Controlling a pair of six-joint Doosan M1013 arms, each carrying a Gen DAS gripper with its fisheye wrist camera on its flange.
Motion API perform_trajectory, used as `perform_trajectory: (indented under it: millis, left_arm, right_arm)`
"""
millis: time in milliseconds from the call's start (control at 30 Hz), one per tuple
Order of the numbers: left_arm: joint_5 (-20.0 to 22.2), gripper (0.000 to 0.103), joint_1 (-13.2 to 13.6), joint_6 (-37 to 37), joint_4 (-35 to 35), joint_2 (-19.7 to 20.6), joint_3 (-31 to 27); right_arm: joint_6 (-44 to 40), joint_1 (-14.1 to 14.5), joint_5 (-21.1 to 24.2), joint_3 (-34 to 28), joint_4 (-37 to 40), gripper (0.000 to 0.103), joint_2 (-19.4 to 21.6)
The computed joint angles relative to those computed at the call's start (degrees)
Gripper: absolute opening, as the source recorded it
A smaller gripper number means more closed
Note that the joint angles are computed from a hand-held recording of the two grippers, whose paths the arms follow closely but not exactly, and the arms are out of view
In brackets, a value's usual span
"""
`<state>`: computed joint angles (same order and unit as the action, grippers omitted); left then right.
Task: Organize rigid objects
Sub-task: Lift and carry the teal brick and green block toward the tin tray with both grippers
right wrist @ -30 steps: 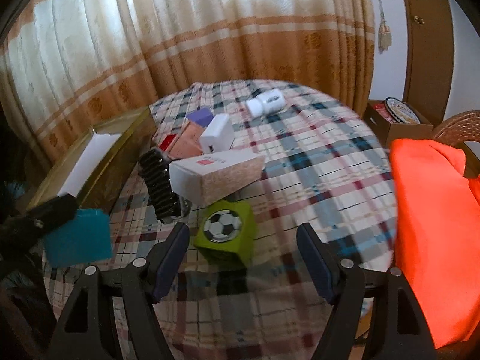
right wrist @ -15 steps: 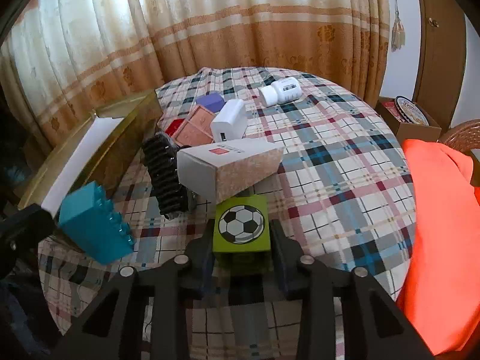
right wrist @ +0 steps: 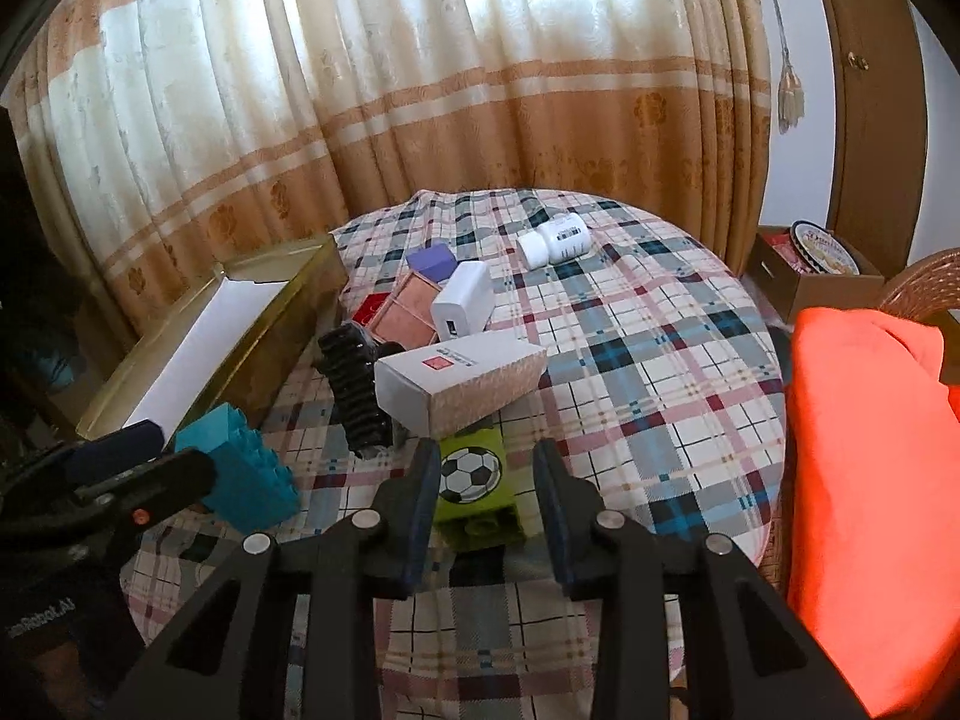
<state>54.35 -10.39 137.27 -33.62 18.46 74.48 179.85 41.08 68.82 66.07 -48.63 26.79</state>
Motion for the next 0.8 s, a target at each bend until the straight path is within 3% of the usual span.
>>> perform_trajectory:
  millis: [233,333,400,467,567,700,800]
  left_arm:
    - [-1.31,0.057,-1.23,3.51,-1.24,0.21,0.31]
    - [1.08,0.056,-1.32,5.83,-3.47,0.68,-0.36]
    - [2.5,0.048,-1.25,7.3,-4.54,0.81,-0.57]
    - [6.82,0.039,-0.71,7.73,-5.78,1.59,-1.84]
    - [11.83,0.039,0.11,6.13,-5.98,2.61,-3.33]
    - [10.32,0.039,1.09,8.05,-6.77,1.35,-2.32]
    - [8.46,0.05,1.38,8.66,-6.94,0.8,-2.16]
  right_arm:
    - [1.66,-0.33,-1.78,1.51,1.17,0.035,-0.78]
    - [3.68,-0.41,-1.83,2.48,0.83,0.035,-1.38]
    - [4.68,-0.46,-1.61,3.01,0.71,0.035,-1.71]
    - [5.77,-0.46,-1.89,3.79,0.58,0.035,-2.13]
    - [6.87,-0.35,-2.4,4.63,0.29,0.035,-2.61]
    - [7.34,-0.31,-2.75,5.05,-0.04,0.035,-2.83]
    - [8.0,-0.42,-3.39,5.43,-0.21,0.035,-3.02]
